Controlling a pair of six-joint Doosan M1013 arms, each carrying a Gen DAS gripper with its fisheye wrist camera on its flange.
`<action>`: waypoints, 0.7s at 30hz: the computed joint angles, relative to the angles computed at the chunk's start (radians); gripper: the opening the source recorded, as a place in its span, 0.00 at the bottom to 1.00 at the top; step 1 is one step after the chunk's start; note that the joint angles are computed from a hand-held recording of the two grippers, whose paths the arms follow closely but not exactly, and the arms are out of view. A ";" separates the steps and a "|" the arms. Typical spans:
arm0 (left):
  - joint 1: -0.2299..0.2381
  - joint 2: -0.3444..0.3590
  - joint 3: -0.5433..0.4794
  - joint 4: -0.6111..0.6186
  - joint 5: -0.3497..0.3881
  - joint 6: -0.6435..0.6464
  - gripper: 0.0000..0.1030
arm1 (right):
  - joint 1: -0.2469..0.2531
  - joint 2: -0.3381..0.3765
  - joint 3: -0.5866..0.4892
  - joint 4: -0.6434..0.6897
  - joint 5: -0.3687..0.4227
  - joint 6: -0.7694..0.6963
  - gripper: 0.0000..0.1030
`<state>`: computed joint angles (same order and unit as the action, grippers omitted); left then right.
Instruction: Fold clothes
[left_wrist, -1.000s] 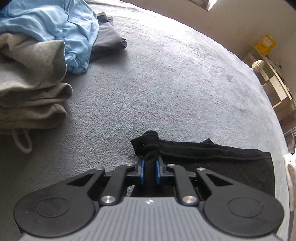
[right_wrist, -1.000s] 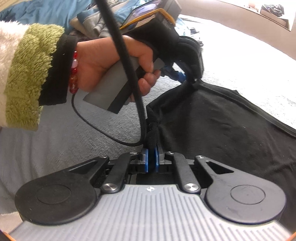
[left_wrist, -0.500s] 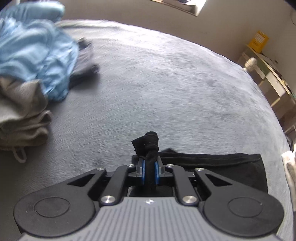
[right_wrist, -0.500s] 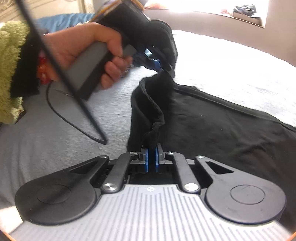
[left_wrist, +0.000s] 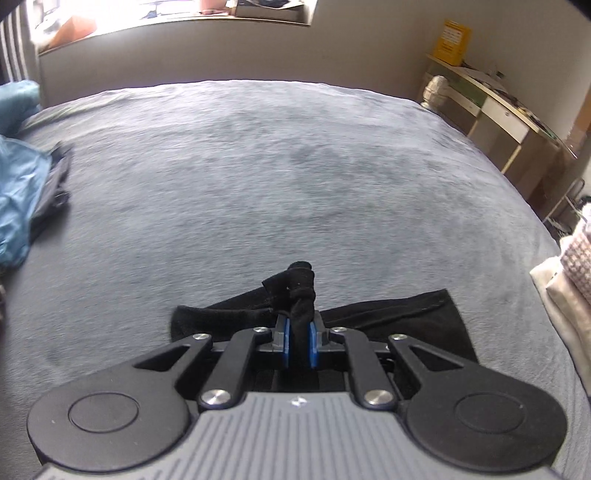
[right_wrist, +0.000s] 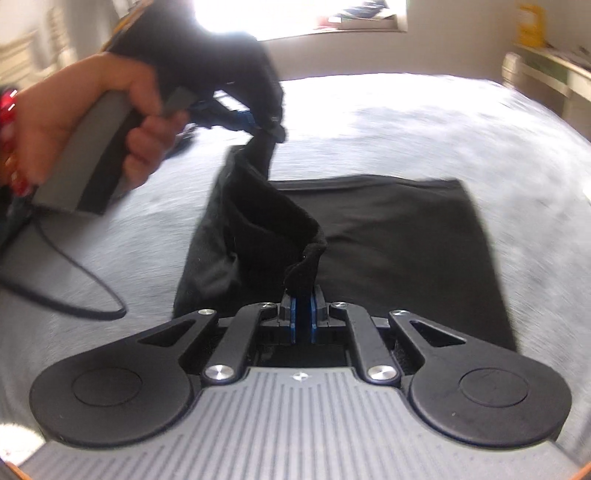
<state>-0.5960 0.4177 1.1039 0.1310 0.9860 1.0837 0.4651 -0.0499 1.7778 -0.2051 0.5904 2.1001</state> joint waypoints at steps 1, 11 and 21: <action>-0.009 0.010 -0.013 0.001 0.001 0.003 0.10 | -0.012 -0.008 0.009 -0.010 0.002 0.027 0.05; -0.078 0.093 -0.113 -0.030 0.049 0.074 0.11 | -0.106 -0.062 0.087 0.038 0.005 0.116 0.05; -0.066 0.008 -0.014 -0.033 0.090 0.097 0.68 | -0.235 -0.104 0.166 0.463 -0.034 -0.070 0.05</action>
